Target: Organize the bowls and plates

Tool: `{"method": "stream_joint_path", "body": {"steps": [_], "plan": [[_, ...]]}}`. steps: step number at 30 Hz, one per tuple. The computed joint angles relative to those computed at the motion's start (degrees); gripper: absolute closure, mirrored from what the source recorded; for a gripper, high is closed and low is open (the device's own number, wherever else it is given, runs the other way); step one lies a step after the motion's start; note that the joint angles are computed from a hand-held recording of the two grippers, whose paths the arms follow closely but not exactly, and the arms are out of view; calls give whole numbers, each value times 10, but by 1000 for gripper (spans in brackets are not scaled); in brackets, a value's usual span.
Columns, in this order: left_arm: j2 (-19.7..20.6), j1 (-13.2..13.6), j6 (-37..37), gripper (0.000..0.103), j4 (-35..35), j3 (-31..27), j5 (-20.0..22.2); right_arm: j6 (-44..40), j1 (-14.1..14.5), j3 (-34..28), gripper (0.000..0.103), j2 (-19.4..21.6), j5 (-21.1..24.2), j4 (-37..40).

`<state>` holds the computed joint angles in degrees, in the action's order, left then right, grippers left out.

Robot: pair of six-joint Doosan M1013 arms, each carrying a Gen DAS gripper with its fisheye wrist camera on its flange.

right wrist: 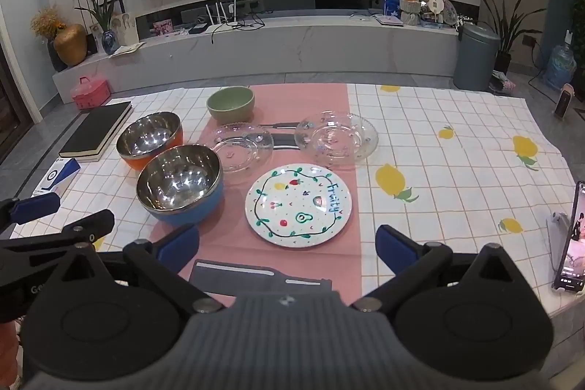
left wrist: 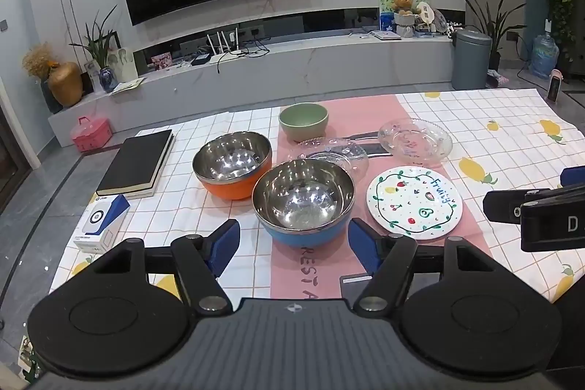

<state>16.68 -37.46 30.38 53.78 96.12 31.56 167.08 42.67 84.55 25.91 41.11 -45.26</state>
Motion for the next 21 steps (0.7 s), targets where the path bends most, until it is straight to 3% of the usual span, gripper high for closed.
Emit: {"method": "stream_joint_path", "body": {"steps": [11, 21], "plan": [[-2, 6, 4, 31, -24, 7, -17, 15, 10, 1, 3, 5, 6, -11], [-3, 7, 23, 31, -54, 2, -11, -14, 2, -4, 3, 5, 2, 19]]}}
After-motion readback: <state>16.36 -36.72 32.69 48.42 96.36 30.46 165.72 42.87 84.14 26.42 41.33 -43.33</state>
